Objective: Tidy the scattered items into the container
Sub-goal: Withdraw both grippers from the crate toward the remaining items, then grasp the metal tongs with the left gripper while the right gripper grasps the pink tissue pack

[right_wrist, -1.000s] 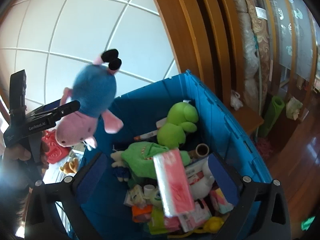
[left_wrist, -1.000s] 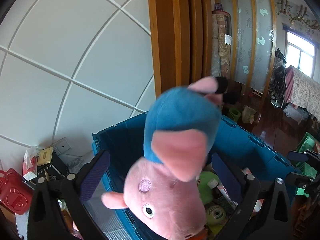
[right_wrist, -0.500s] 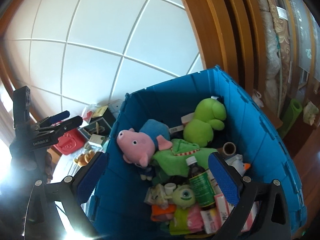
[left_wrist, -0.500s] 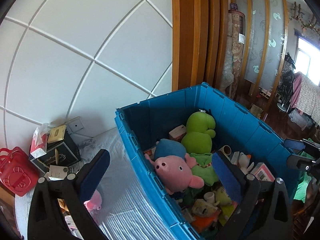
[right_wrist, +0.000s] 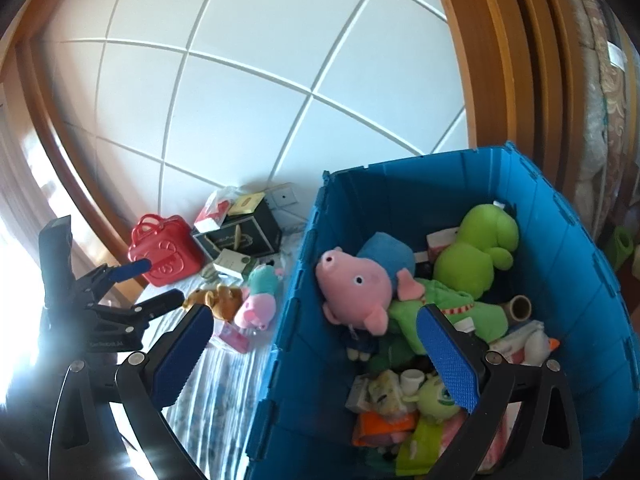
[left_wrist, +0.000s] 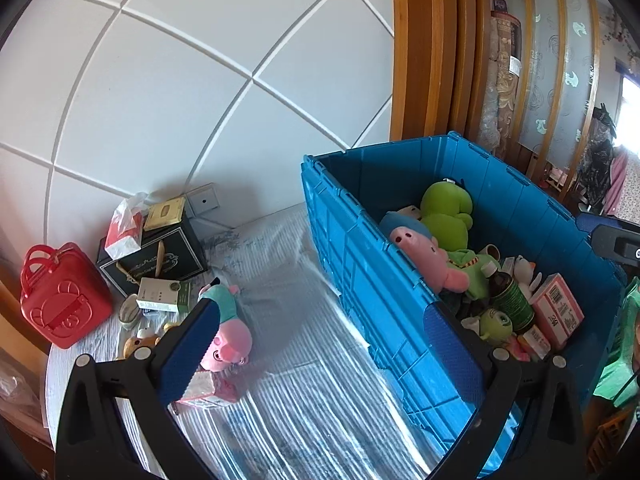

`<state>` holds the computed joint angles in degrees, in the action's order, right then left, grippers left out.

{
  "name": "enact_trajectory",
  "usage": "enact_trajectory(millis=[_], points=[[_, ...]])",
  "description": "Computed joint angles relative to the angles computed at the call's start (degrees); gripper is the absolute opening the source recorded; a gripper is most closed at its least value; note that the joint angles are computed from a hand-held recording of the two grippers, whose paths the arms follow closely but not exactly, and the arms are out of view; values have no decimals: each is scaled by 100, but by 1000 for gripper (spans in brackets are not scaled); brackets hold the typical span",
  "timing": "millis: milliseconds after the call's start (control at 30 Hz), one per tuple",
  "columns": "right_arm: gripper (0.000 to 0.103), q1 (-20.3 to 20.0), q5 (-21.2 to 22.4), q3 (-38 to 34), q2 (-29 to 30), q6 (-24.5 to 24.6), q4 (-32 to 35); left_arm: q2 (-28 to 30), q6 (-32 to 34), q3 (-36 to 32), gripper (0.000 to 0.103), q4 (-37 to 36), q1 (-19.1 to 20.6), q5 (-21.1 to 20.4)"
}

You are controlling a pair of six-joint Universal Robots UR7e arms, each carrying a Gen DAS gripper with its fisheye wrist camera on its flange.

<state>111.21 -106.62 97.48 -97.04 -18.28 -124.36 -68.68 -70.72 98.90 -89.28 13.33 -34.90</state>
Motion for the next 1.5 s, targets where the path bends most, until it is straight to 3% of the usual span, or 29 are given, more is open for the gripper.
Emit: enact_trajectory(millis=[533,800,1233,1500], points=[[103,1017,-350,520,627,484,-418,-1851,-2016,1032,103,2281,-378,-604],[103,1365,-487,825,1065,796,-701,-2799,-2618,1338,103,3372,-496,-908],[103,1562,-834,1377,1886,1385,-1155,-4116,-2467,1868,103,4051,-260,-1146],[103,1516,-1057,1588,2554,1502,-1540,-4669,-1752,2556,103,3414,371,-1155]])
